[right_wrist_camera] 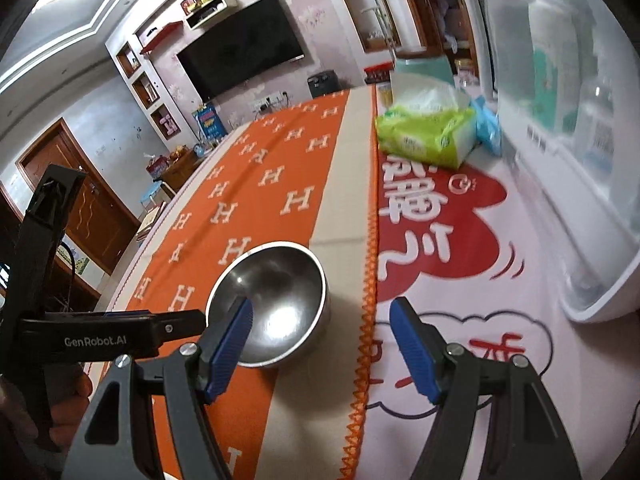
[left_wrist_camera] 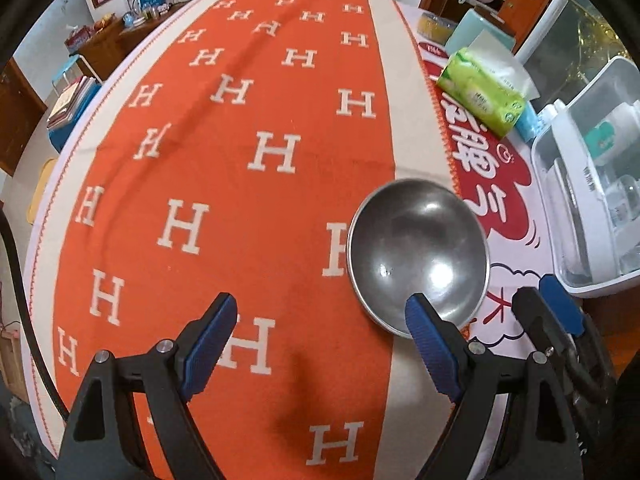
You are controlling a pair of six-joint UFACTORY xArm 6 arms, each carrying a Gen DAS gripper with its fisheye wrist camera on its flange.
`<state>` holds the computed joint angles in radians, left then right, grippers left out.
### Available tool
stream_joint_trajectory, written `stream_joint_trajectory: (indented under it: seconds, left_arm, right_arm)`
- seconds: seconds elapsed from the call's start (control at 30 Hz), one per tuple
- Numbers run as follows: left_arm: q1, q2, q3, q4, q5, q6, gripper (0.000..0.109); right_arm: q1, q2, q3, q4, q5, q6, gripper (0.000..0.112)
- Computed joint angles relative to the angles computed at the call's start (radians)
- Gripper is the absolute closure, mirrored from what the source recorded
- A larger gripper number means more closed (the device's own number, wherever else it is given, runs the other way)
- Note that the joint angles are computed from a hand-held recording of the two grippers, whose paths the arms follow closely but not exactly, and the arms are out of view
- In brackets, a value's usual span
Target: Organize plates and bowls
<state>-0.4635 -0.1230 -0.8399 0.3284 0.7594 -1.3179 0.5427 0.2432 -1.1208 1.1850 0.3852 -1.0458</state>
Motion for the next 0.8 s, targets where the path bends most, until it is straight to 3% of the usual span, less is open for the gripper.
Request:
stream_joint_trajectory:
  seconds: [0.13,0.3,0.53,0.8]
  left_arm:
    - [0.003,0.043,-0.018,-0.004,-0.002,0.017,0.024]
    - [0.003,0.078,-0.026,-0.006,-0.04,0.022,0.03]
    - [0.011,0.113,-0.023,-0.088,-0.106,0.073,0.067]
    - [0.003,0.129,-0.034,-0.177,-0.126,0.145,0.09]
  right_arm:
    - [-0.005,0.025,-0.005,0.015,0.025,0.006,0.042]
    - [-0.013,0.055,-0.021,0.023,0.057,0.015,0.059]
    - [-0.03,0.084,-0.033,-0.003,0.106,0.012,0.071]
    - [-0.036,0.084,-0.04,-0.059,0.164,0.058,0.09]
